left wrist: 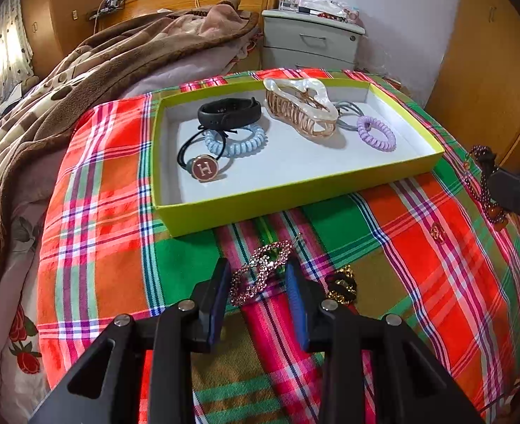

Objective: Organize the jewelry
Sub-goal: 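Carry the bead bracelet and pink clip into the yellow box with both tools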

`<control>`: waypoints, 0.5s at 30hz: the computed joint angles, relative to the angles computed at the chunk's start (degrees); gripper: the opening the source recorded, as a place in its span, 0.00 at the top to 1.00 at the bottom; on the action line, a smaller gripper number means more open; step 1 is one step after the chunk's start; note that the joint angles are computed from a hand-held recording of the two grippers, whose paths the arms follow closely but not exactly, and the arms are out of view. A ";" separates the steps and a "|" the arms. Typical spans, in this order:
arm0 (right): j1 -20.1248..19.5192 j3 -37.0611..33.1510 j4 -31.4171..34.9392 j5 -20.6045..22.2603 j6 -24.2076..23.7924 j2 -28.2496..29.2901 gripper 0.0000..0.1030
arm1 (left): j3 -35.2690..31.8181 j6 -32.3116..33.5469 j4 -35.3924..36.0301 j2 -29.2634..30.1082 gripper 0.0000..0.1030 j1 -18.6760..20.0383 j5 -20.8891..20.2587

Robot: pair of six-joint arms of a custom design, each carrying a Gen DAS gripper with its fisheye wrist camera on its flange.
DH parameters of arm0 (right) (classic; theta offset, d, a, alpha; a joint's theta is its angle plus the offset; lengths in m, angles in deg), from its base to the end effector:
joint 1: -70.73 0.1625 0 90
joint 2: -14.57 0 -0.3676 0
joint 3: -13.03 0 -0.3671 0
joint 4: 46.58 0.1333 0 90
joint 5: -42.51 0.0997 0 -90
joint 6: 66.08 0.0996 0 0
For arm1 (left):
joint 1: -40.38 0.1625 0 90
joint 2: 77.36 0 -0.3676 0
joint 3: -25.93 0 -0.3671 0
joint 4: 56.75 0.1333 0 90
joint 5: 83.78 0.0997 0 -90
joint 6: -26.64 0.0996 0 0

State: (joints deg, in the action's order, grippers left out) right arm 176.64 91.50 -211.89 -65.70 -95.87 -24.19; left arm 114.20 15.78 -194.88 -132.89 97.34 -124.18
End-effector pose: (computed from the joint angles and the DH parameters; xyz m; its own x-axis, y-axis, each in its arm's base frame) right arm 0.2916 -0.6502 0.1392 -0.7253 -0.4627 0.5097 -0.6721 0.6362 -0.3790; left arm -0.1682 -0.6422 0.2312 -0.7408 0.0284 -0.6711 0.3931 0.8284 -0.3990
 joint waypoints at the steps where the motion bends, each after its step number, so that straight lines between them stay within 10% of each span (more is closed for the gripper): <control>1: 0.00 0.00 0.11 -0.01 0.04 -0.02 0.91 | 0.33 -0.22 -0.35 -0.30 0.68 -0.12 0.08; 15: 0.27 -0.59 -0.65 0.68 -0.49 -0.22 0.91 | 2.67 0.34 -4.15 -3.29 0.68 -2.39 3.18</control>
